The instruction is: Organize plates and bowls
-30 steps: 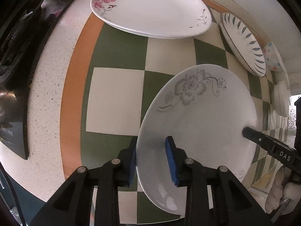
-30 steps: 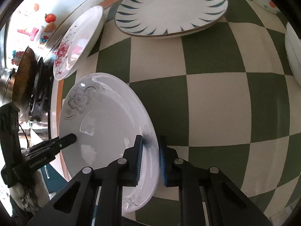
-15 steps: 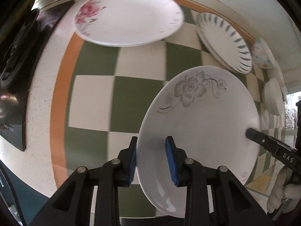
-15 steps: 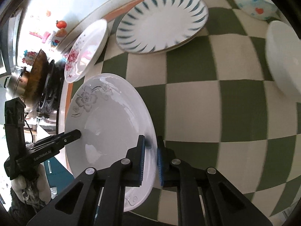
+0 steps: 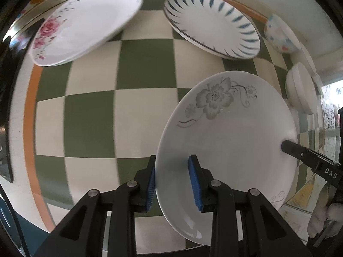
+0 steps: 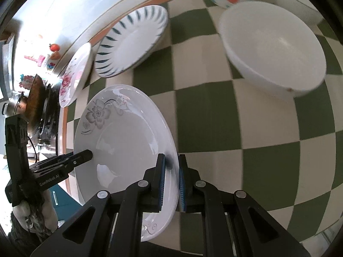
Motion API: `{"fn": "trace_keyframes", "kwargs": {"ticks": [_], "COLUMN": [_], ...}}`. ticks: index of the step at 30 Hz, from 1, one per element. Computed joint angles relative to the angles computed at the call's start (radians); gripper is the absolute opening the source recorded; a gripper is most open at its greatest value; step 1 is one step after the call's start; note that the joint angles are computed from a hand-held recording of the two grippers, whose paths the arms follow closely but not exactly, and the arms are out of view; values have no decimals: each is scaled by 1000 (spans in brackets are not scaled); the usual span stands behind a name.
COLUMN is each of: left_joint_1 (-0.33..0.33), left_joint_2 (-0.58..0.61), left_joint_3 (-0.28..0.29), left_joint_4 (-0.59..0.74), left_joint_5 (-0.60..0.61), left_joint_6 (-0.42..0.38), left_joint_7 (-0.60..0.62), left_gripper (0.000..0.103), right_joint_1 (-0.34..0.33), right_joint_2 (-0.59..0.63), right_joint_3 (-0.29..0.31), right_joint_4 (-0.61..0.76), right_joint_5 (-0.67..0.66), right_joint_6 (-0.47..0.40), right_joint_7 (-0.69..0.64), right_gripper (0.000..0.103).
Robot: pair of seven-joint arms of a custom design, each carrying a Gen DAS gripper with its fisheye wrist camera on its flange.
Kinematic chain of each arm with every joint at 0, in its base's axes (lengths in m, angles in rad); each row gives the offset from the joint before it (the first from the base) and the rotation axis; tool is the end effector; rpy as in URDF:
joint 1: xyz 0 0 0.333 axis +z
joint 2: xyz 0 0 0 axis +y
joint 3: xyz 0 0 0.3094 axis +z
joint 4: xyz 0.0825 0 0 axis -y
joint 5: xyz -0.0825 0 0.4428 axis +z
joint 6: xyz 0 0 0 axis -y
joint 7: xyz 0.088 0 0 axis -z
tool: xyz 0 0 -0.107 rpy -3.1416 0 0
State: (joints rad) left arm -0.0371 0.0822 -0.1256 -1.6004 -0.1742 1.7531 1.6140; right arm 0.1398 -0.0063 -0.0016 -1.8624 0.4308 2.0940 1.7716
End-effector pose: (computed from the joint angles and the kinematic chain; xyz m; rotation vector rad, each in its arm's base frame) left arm 0.6415 -0.1183 0.5685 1.9486 -2.3341 0.2657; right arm 0.6317 0.1084 0.5185 -1.6777 2.1279 0.2601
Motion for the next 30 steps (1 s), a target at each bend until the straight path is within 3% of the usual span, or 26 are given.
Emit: {"fn": "trace_keyframes", "kwargs": {"ticks": [14,25,30], "left_joint_1": [-21,-40,-22], "left_joint_2": [25,32,-14], "left_joint_3": [-9,-11,4], "left_joint_4": [18,46,73], "left_joint_5": [34,81,101], "left_joint_6": [3,-13,33], "left_joint_7": [-56,-117,-184], "left_gripper": [27,27,27], "right_joint_1": [-17,-36,-39], "right_joint_2": [13,43,-13], "right_joint_3": [-8,-11,-14], "right_joint_4": [-4,29,43], "right_joint_5": [8,49,-34], "right_joint_6": [-1,-78,-86], "right_joint_7": [-33,-45,7], "right_gripper": [14,15,15]}}
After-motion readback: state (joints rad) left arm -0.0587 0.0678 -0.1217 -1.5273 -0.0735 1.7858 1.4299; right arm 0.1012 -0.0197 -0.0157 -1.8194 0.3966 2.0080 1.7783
